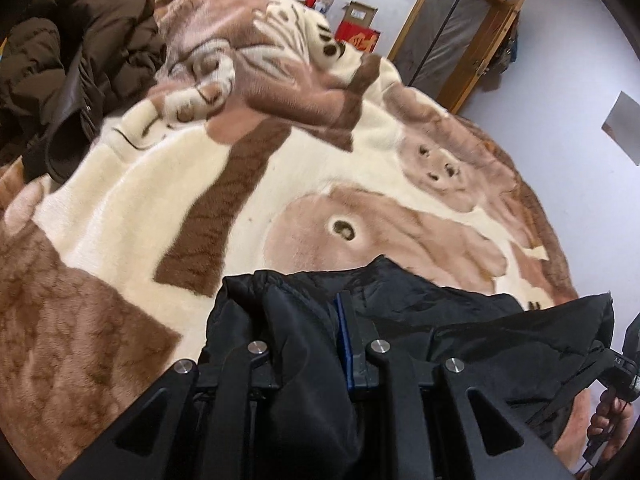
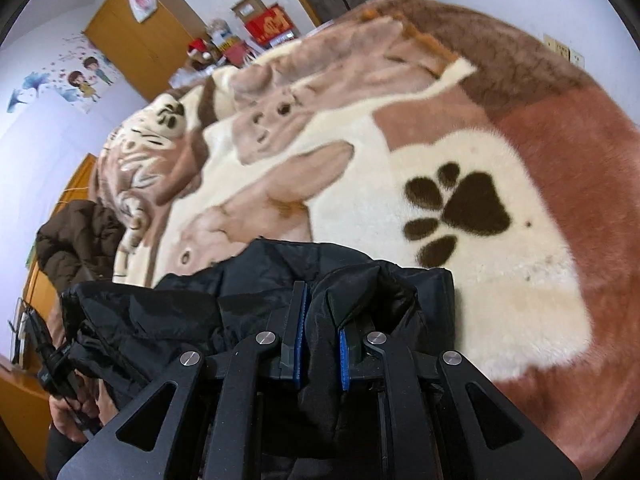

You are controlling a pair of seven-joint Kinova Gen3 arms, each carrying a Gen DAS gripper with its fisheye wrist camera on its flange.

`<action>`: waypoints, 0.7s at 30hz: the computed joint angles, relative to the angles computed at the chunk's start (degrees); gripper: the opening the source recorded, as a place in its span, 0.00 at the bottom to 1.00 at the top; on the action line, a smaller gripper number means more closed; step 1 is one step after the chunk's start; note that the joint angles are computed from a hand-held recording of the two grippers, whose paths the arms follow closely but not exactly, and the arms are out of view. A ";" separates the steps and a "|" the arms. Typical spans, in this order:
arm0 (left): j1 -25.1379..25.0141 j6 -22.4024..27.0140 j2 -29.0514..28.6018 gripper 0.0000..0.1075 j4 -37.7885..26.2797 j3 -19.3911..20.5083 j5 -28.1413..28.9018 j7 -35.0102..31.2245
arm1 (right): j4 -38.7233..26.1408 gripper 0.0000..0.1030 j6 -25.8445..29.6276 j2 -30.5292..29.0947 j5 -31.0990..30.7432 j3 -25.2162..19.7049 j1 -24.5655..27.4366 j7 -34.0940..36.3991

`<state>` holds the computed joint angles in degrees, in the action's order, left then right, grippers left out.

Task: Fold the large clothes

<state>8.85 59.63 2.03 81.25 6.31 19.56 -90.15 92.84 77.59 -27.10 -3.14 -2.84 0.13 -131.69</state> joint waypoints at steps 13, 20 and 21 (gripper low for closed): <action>2.09 -0.95 4.71 0.25 -1.31 1.20 -3.86 3.86 | 7.86 0.23 -6.55 -0.99 -10.65 11.02 -1.76 4.91; -1.57 4.46 5.24 0.52 -5.42 0.51 3.83 2.45 | 5.71 0.54 -8.21 -4.79 -18.12 17.48 -2.04 6.87; -2.04 4.40 4.84 0.56 -5.41 0.43 5.09 1.95 | 5.14 0.54 -8.18 -4.88 -17.93 16.93 -1.61 6.30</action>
